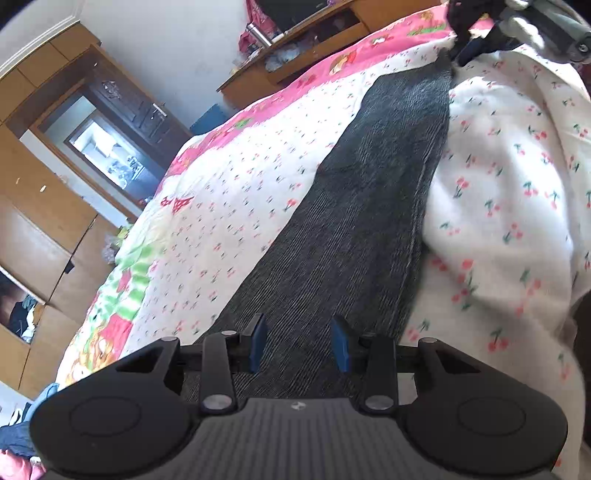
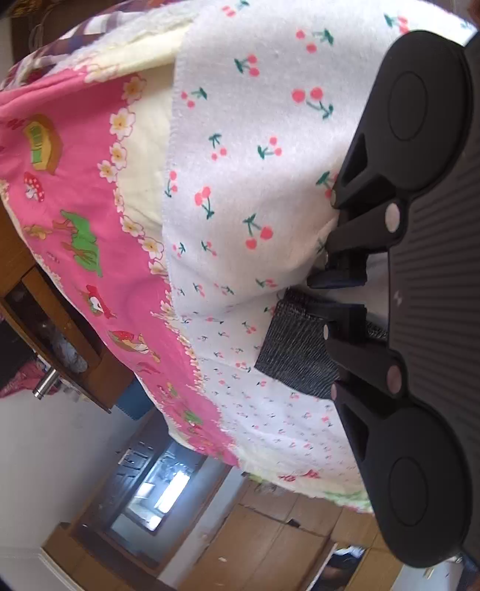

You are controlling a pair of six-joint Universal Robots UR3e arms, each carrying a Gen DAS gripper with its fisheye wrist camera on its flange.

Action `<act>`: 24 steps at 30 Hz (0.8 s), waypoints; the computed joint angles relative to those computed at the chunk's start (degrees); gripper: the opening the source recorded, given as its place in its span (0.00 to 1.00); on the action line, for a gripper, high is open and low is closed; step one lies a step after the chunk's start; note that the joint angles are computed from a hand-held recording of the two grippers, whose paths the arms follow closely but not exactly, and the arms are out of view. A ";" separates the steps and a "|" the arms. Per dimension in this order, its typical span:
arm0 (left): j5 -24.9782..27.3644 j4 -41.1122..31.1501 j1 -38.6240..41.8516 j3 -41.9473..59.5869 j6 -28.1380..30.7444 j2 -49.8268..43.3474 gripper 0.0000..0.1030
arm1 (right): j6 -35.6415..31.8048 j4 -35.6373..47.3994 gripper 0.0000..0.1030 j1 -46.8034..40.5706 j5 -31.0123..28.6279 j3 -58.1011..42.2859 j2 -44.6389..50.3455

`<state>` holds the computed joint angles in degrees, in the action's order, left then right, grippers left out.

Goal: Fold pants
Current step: 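Grasp the trouser leg cuff with the right gripper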

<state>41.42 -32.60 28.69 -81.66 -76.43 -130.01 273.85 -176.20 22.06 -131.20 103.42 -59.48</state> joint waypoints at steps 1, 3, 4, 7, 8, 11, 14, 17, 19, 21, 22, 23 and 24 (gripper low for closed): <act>-0.21 -0.74 0.06 -0.08 0.52 0.22 0.50 | 0.27 -0.76 0.19 0.04 -0.36 0.01 0.12; -0.43 -2.18 0.45 -0.17 1.98 0.62 0.50 | 0.91 -0.86 0.20 0.96 -1.63 0.00 0.10; -0.33 -2.38 0.42 0.30 2.05 0.48 0.51 | 1.30 -0.13 0.20 1.43 -2.04 0.05 -0.21; 0.59 -3.67 0.71 1.63 1.86 -0.16 0.51 | 2.82 -1.35 0.23 2.55 -3.80 0.91 -0.18; 0.79 -3.24 0.73 1.71 1.64 -0.40 0.51 | 3.30 -1.27 0.24 2.75 -4.29 0.82 -0.08; 0.85 -2.76 0.70 1.86 1.14 -0.64 0.52 | 1.20 -1.68 0.29 1.98 -3.31 -0.23 0.83; 0.72 -2.47 0.58 1.91 0.81 -0.72 0.52 | -2.40 -1.59 0.30 0.88 -2.65 -3.15 2.66; 0.68 -2.35 0.55 1.84 0.80 -0.76 0.52 | -5.44 -0.90 0.06 0.14 -1.89 -5.42 2.82; 0.62 -2.13 0.57 1.87 0.94 -0.94 0.52 | -8.92 -5.67 0.06 -0.68 -0.09 -5.69 3.04; 0.62 -1.60 0.53 2.17 0.75 -1.26 0.52 | -12.59 -12.31 0.06 -0.48 -0.54 -7.09 4.11; 0.75 -1.56 0.47 2.48 0.47 -1.42 0.52 | -14.81 -17.57 0.06 0.04 -2.04 -7.79 5.25; 0.93 -1.80 0.42 2.83 0.27 -1.54 0.52 | -16.41 -21.35 0.05 0.22 -2.98 -7.97 5.98; 0.99 -2.01 0.42 3.01 0.24 -1.57 0.52 | -16.63 -22.14 0.05 0.03 -3.31 -7.31 5.75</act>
<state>42.41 -34.60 29.10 -78.65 -76.19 -131.59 257.23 -198.34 22.09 -134.51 96.11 -53.72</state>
